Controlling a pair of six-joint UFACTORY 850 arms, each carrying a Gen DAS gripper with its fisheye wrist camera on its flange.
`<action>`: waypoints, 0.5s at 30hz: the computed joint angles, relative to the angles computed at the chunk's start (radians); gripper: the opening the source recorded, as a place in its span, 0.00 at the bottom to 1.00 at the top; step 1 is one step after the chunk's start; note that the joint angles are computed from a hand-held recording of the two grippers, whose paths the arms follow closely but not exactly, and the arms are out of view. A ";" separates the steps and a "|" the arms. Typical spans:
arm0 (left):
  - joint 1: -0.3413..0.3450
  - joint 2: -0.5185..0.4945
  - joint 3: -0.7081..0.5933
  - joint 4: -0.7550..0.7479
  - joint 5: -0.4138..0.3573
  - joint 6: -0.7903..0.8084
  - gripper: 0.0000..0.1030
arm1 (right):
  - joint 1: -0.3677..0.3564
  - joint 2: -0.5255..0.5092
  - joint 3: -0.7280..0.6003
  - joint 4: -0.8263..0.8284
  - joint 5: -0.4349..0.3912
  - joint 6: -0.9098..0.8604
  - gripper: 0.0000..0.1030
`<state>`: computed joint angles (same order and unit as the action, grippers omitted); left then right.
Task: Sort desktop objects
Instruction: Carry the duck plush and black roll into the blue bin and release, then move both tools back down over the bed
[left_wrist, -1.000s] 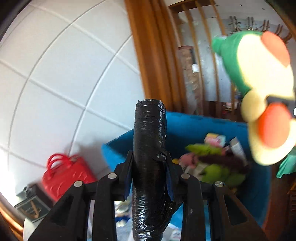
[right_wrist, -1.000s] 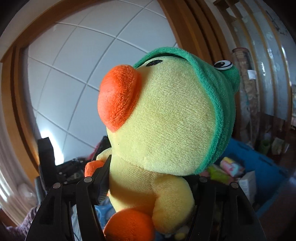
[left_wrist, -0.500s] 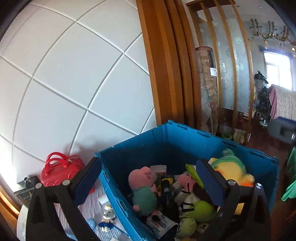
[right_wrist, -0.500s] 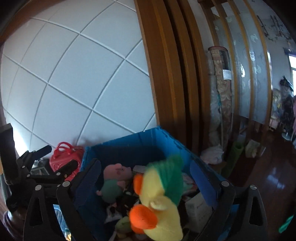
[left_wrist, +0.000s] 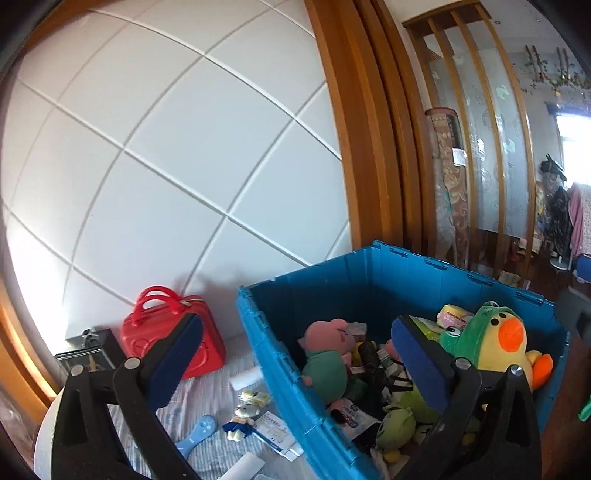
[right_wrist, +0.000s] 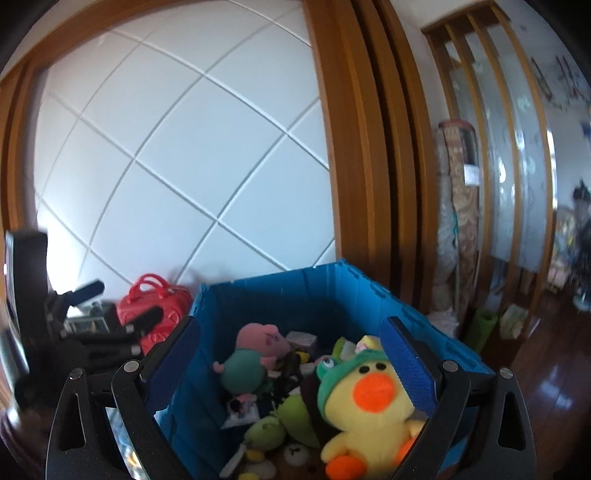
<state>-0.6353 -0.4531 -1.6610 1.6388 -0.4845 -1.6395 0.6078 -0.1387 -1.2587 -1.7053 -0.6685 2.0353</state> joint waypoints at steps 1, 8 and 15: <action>-0.003 0.024 0.042 0.056 -0.029 -0.057 1.00 | 0.028 0.001 0.018 -0.026 -0.047 0.012 0.96; 0.017 0.171 0.274 0.224 -0.090 -0.236 1.00 | 0.154 -0.007 0.042 -0.088 -0.140 0.055 0.99; 0.117 0.330 0.482 0.310 -0.039 -0.263 1.00 | 0.258 -0.110 -0.068 -0.025 -0.155 0.073 0.99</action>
